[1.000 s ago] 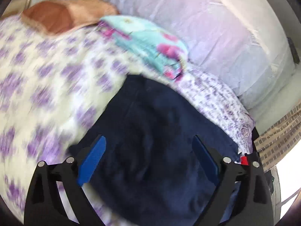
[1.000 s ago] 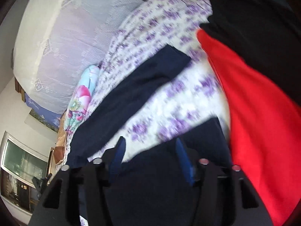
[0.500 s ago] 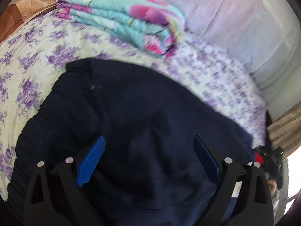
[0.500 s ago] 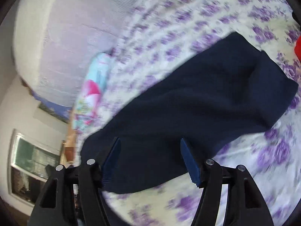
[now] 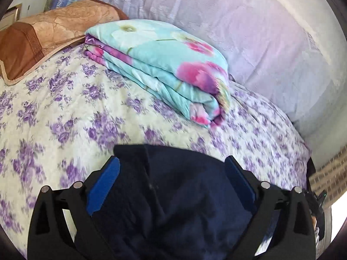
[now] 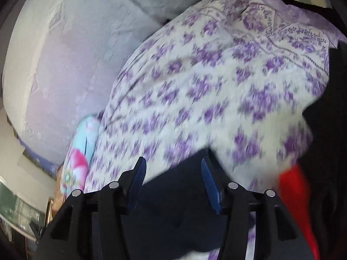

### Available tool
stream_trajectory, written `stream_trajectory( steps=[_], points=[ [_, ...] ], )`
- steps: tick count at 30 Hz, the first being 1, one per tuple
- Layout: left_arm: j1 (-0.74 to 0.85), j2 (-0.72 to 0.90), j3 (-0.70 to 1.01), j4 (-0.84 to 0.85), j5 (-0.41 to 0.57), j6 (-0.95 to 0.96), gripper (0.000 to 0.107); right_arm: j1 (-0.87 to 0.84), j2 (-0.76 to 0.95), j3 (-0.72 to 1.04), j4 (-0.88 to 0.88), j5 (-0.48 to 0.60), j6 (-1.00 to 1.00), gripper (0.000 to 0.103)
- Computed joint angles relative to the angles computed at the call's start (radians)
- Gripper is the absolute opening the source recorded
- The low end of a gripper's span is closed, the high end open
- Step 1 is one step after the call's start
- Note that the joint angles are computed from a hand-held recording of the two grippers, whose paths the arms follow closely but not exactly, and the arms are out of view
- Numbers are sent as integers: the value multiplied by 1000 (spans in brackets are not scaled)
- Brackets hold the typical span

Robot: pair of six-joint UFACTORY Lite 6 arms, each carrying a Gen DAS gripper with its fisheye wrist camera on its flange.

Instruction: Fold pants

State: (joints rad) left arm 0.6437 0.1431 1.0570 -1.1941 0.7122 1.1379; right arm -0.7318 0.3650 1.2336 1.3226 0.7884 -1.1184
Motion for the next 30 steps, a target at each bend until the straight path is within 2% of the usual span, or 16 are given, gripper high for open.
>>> stream_trajectory(
  steps=[3,7,13,18,22,23,26,28,29,30],
  points=[
    [-11,138,105,-16,-16,-26,95,25,167,151,-93,-6,85,56],
    [-12,282,174,-51,-7,-16,95,28,243,164,-57,33,9,54],
    [-23,344,165,-130,-26,77,97,37,242,90,71,38,-202,41],
    [24,375,176,-170,51,101,98,23,235,70,114,68,-251,28],
    [54,426,225,-166,94,38,98,41,233,64,111,27,-261,28],
    [53,416,219,-167,76,38,98,44,233,64,108,21,-260,28],
    [13,366,186,-127,-57,31,98,46,239,72,96,19,-247,29],
    [-32,360,188,-56,-115,23,97,43,251,87,83,38,-235,34],
    [-58,349,181,-25,-150,28,95,42,255,91,82,47,-236,37],
    [-91,334,165,0,-189,49,85,40,258,93,85,58,-241,41]
  ],
)
